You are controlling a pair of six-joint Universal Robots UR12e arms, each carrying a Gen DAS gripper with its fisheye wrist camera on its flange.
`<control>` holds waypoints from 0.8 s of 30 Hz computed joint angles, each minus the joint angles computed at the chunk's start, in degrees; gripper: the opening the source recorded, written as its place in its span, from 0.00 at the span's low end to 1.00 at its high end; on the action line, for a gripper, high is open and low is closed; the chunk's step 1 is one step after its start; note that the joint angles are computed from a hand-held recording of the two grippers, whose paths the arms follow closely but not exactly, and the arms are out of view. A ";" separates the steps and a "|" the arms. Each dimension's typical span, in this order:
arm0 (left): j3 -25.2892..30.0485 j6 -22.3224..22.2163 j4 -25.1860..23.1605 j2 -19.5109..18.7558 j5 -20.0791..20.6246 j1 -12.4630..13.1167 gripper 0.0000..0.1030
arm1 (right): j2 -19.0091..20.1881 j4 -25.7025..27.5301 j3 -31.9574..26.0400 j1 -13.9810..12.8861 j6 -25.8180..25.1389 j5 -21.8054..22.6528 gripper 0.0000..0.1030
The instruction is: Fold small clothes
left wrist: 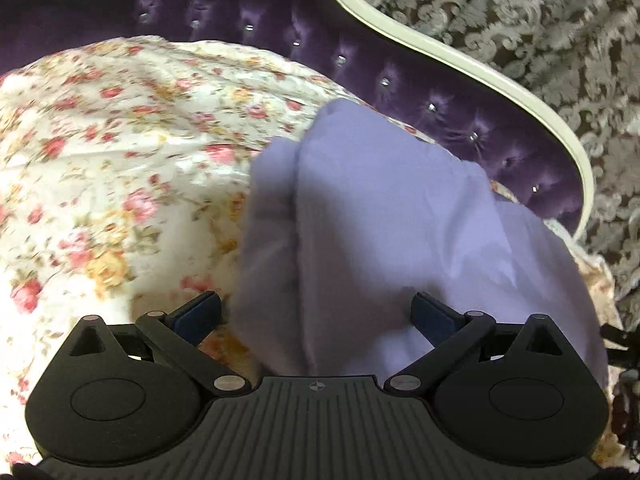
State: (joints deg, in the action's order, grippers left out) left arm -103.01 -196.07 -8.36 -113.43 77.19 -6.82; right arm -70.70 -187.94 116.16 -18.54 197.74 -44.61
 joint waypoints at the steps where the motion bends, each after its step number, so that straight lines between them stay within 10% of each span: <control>1: 0.48 0.69 -0.71 -0.17 -0.41 -0.17 1.00 | 0.48 -1.18 -0.07 0.28 0.58 0.69 1.00; 5: 2.69 1.98 -5.73 -0.41 0.29 -1.10 0.96 | 0.83 -0.99 -0.88 0.66 0.17 0.69 0.99; 7: 2.58 1.87 -5.88 -0.16 -0.54 -0.95 0.75 | 0.48 -0.27 -0.76 0.59 0.56 0.23 0.57; 8: 2.29 1.58 -5.08 -0.03 -1.61 -0.71 0.58 | 0.18 0.53 -0.69 0.64 -0.02 -0.63 0.53; 24: -0.32 3.06 -10.55 3.70 -4.03 -0.55 0.38 | -4.02 9.65 1.17 -0.46 -7.49 2.11 0.38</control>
State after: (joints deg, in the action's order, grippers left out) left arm -103.32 -193.01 -18.92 -109.73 73.15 -7.38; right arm -74.72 -178.29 117.33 -19.00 190.25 -42.49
